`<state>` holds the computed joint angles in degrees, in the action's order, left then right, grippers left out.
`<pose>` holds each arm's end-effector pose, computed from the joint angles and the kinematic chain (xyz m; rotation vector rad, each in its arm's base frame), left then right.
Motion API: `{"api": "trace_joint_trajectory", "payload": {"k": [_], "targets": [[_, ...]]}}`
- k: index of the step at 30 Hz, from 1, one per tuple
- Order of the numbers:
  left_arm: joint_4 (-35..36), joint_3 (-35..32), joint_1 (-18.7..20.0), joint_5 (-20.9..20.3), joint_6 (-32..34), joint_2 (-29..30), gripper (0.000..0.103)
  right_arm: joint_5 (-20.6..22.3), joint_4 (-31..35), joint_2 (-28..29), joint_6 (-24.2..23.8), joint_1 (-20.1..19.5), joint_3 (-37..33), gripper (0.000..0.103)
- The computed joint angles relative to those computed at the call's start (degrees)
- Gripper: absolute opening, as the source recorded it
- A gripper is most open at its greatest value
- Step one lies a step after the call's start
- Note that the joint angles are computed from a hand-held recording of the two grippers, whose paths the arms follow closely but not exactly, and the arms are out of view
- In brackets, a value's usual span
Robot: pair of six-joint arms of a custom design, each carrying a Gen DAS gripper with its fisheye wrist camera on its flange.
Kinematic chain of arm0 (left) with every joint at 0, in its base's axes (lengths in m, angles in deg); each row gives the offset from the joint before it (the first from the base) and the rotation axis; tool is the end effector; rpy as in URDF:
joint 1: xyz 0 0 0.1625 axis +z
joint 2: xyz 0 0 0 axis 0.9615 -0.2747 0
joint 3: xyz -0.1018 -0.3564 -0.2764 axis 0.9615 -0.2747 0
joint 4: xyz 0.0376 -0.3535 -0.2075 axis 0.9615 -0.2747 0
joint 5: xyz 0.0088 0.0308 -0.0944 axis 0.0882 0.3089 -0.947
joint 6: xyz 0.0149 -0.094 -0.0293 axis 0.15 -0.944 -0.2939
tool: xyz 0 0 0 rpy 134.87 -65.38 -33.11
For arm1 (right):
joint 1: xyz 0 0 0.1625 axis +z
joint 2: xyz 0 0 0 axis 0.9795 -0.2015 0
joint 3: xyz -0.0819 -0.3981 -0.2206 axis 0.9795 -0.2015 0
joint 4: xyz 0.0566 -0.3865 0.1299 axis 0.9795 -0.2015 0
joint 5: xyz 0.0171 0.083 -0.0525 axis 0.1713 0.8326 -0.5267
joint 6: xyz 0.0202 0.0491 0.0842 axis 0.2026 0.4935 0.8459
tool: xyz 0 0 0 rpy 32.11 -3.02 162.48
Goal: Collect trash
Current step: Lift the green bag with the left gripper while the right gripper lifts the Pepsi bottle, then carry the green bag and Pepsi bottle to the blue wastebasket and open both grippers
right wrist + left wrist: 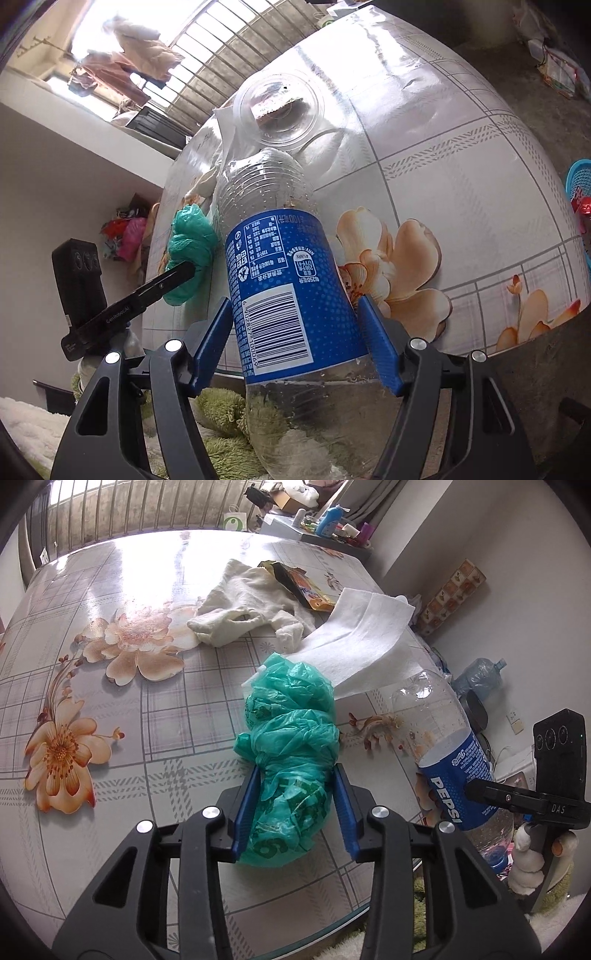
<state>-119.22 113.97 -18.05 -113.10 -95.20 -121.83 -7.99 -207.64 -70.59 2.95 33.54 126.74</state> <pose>-0.1192 -0.5368 0.4251 -0.0948 2.5345 -0.8817 0.4040 -0.6575 0.1463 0.6018 -3.0523 0.0991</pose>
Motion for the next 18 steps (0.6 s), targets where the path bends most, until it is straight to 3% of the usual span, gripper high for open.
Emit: {"api": "trace_joint_trajectory", "payload": {"k": [8, 18], "targets": [[1.9, 0.1, -1.4, -2.9, 0.7, -1.0, 0.035, 4.3, -1.0, -1.6, 1.9, -2.0, 1.6, 0.064], [-3.6, -1.0, -3.3, -7.4, 7.5, 0.8, 0.035, 7.0, -7.2, -5.0, 3.8, -3.7, 5.4, 0.063]]}}
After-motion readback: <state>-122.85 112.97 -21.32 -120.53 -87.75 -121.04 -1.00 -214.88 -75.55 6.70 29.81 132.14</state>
